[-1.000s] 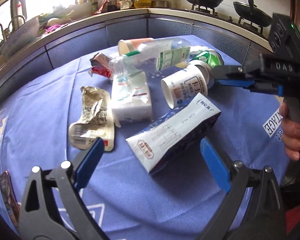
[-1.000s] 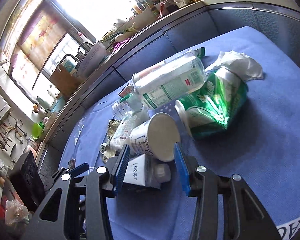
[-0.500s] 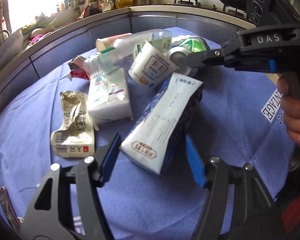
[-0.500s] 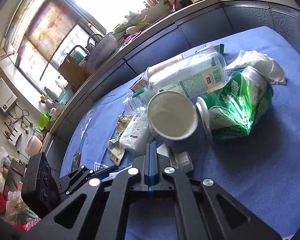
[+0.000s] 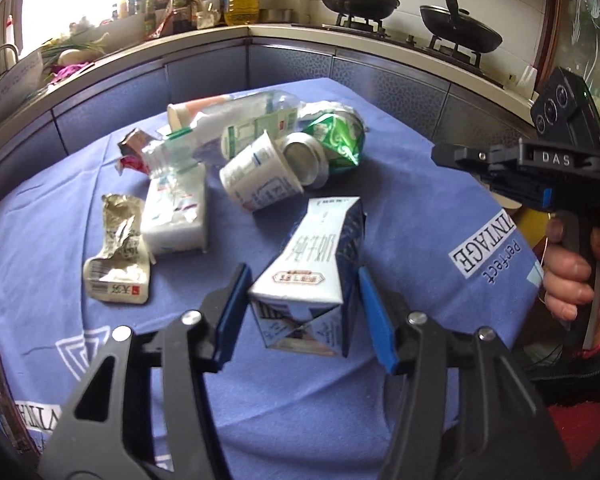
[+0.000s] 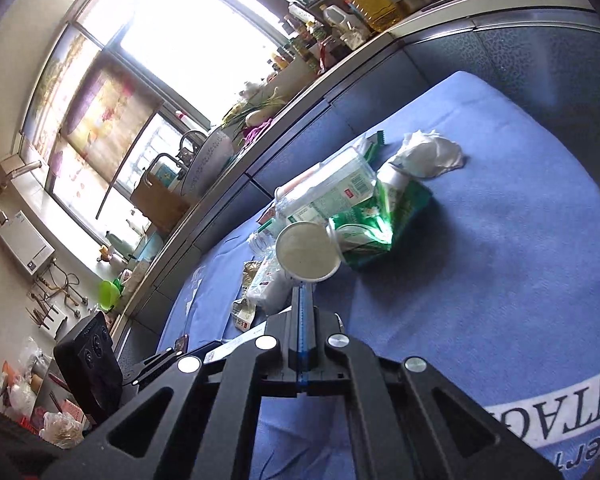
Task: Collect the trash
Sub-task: 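Grasp the white milk carton with the left tool while the right tool grasps the white paper cup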
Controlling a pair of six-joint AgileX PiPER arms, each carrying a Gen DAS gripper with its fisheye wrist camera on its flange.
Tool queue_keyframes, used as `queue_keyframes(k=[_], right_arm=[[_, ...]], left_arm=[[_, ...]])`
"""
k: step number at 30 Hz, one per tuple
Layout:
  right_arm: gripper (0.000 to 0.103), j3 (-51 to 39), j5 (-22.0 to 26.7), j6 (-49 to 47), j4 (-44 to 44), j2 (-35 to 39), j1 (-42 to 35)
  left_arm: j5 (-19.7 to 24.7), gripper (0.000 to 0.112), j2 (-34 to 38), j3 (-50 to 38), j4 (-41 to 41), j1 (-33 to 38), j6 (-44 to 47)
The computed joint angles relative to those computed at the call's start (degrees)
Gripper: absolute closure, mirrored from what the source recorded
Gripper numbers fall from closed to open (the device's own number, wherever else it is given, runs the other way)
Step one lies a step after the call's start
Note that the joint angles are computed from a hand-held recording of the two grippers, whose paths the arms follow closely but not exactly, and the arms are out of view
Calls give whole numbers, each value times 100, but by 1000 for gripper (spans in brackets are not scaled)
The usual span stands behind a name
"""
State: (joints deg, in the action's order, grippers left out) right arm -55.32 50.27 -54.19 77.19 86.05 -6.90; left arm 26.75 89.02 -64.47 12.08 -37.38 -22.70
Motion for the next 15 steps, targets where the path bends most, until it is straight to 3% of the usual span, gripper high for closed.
queue_keyframes(k=[8, 15], right_arm=[[103, 419, 420, -351, 169, 40, -1203], [103, 479, 510, -300, 157, 403, -1336]], left_arm=[[193, 61, 929, -1269, -505, -366, 668], [418, 61, 1560, -1740, -518, -497, 876]])
